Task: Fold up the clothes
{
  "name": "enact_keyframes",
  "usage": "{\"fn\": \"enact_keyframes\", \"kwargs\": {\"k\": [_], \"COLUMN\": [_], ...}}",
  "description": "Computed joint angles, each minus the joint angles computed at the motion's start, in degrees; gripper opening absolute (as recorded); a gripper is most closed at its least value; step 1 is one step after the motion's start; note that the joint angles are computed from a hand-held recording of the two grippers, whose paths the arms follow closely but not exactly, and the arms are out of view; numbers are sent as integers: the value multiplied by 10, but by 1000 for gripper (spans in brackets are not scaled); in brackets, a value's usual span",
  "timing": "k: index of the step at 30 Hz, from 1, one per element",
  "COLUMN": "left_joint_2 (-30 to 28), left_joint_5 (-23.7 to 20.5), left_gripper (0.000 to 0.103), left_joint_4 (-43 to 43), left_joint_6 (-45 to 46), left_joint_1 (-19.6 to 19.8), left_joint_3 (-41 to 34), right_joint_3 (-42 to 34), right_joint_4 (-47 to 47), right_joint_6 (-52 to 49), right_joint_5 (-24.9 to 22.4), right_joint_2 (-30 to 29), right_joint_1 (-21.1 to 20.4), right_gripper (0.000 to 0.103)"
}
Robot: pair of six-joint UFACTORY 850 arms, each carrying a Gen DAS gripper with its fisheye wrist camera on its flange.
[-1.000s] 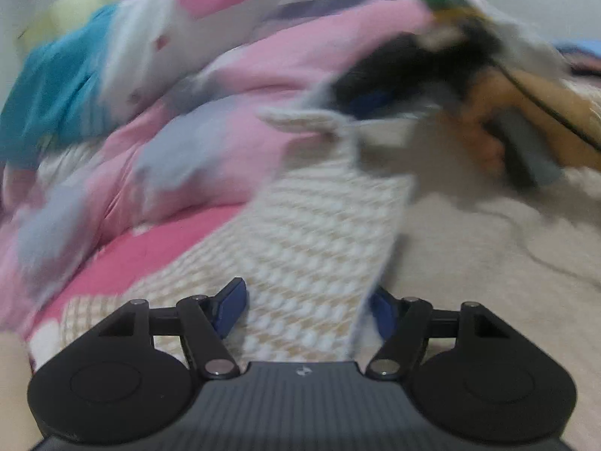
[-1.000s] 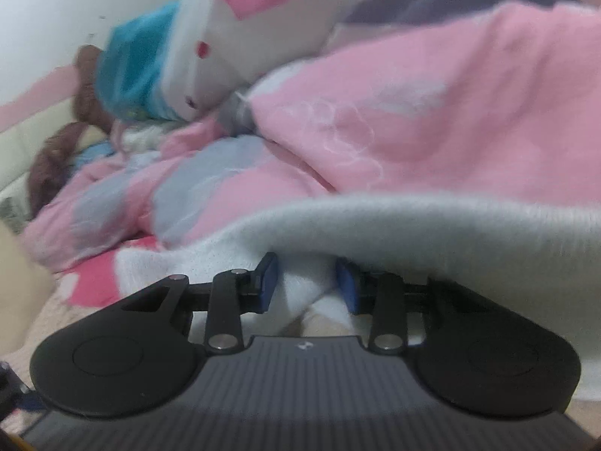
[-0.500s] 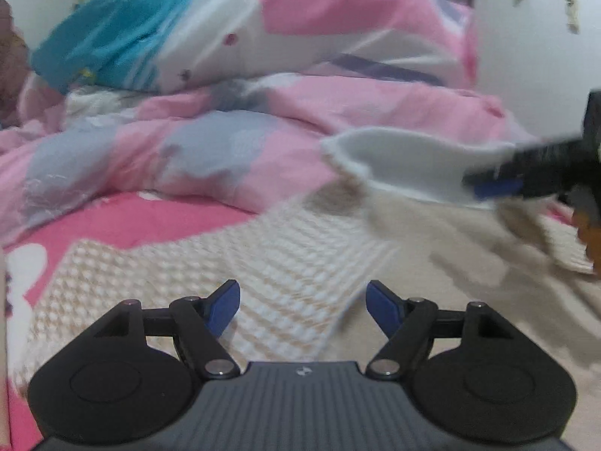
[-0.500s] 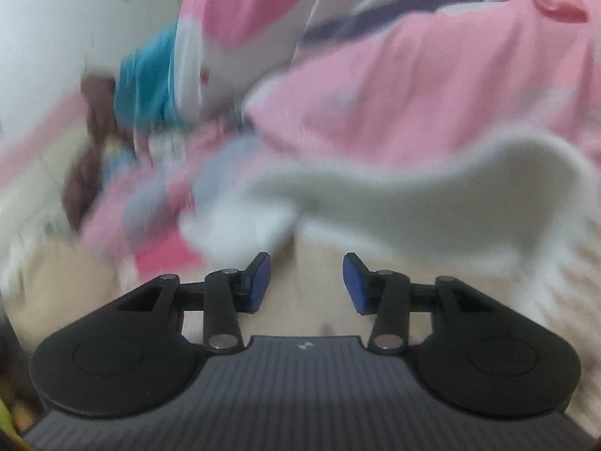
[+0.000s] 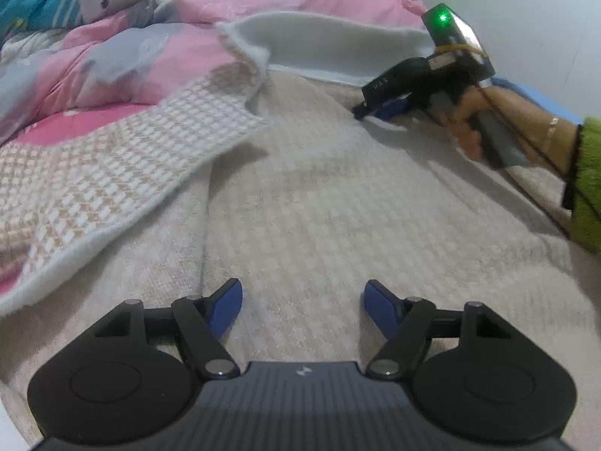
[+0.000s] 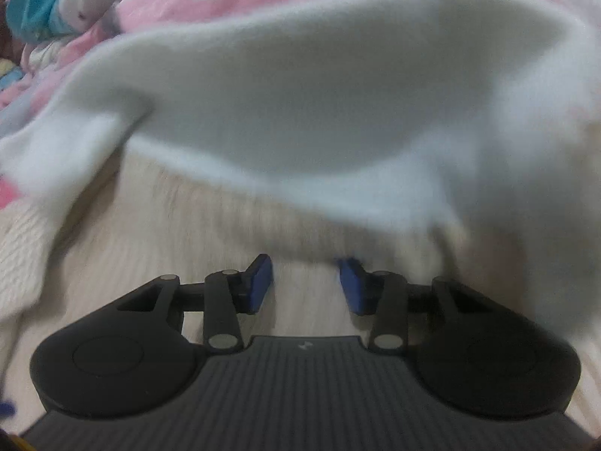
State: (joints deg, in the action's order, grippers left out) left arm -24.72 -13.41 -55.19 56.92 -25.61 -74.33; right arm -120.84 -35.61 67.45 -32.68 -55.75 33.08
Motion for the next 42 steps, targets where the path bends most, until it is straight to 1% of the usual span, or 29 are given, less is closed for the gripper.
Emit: {"fn": "enact_keyframes", "kwargs": {"k": [2,3,5,6,8,10,11,13,14,15,17,19,20,22,23,25,27,28,29,32,33,36,38,41,42], "left_joint_2": [0,1,10,16,29,48,56,72,79,87,99,109,110,113,118,133,150,158,171,207,221,260,280,299,301], "left_joint_5": [14,23,40,46,43,36,29,13,0,-12,-28,-38,-39,-38,-23,-4,-11,-15,-20,-38,-45,-81,-103,-129,-138], "left_gripper": [73,73,73,73,73,73,73,73,73,73,73,73,73,73,73,72,67,65,62,63,65,71,73,75,76], "left_joint_4": [9,17,81,98,67,-20,-53,-94,-94,-95,-77,-38,-5,55,59,33,38,38,26,-20,-37,-68,-73,-53,-49], "left_joint_6": [-16,-26,-86,-103,-78,0,31,70,77,85,101,100,78,39,46,91,89,89,102,138,137,108,75,1,-18], "left_joint_1": [-3,-5,-9,-9,-3,6,10,17,19,22,19,13,8,-1,-4,-6,1,5,12,34,43,75,92,102,101], "left_joint_3": [1,3,11,18,30,51,60,75,82,88,99,108,112,120,131,151,162,168,176,200,210,239,258,279,283], "right_joint_3": [-16,-5,43,74,183,272,310,375,398,406,417,413,412,420,420,423,443,457,471,510,525,555,580,582,578], "right_joint_4": [3,-11,-63,-90,-148,-151,-151,-154,-153,-151,-148,-151,-151,-151,-164,-186,-188,-184,-185,-160,-165,-169,-228,-299,-312], "right_joint_6": [20,42,93,119,176,179,177,169,160,148,125,115,114,137,159,199,239,257,270,286,304,344,418,445,438], "right_joint_5": [4,5,1,4,48,65,69,63,56,44,21,8,5,18,21,21,38,46,45,39,30,8,3,-46,-53], "right_joint_2": [-10,-2,34,57,137,214,250,313,337,348,362,350,343,332,322,305,304,311,319,353,365,395,415,415,411], "right_joint_1": [-7,-5,9,16,26,43,53,82,96,110,137,152,159,166,171,181,187,191,199,232,250,297,329,376,386], "right_gripper": [39,38,36,36,37,37,37,37,37,37,37,37,37,35,35,35,35,35,34,35,35,36,36,41,41]}}
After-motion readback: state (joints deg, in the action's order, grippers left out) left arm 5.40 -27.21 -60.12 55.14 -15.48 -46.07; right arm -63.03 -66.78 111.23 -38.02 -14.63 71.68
